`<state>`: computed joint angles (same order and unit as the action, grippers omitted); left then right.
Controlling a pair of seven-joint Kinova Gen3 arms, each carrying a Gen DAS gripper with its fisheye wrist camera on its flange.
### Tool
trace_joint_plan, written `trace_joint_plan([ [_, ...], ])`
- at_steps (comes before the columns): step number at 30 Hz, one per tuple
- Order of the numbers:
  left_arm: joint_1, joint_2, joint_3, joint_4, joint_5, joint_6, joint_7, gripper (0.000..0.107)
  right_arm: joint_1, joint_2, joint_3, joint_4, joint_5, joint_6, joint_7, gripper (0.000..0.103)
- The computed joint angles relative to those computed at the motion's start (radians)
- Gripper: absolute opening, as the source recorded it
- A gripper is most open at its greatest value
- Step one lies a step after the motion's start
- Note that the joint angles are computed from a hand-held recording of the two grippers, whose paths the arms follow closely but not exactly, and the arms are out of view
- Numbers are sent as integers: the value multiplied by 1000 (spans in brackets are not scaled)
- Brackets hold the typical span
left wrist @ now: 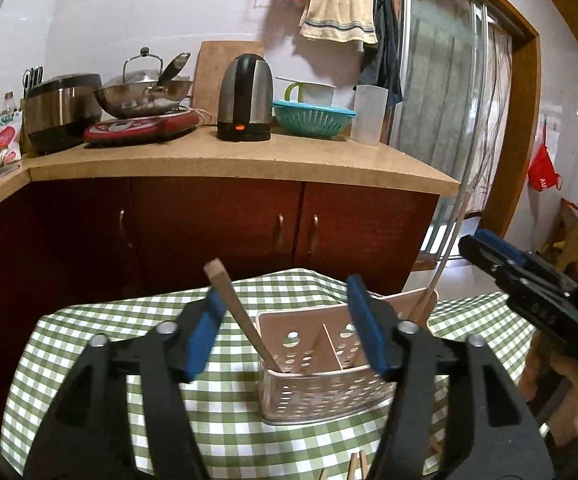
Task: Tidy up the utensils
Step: 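Open the left tool to drop the chopstick into the holder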
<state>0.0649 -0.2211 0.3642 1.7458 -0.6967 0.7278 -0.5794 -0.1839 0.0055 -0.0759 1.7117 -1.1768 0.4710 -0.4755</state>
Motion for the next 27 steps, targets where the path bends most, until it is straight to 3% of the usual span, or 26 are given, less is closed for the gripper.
trace_joint_plan([
  [4,-5,0,24,-6,-38,31,25,77,0,-23,8,9,15,-6,-10,62],
  [9,5,-4,44,-16,-79,78,43,85,-19,-65,30,29,30,-34,-10,70],
  [17,20,-57,70,-4,-77,136,64,87,-80,-188,132,127,-10,-22,75,70],
  [27,-75,-228,219,120,10,184,138,87,-158,-367,281,353,34,19,110,66],
])
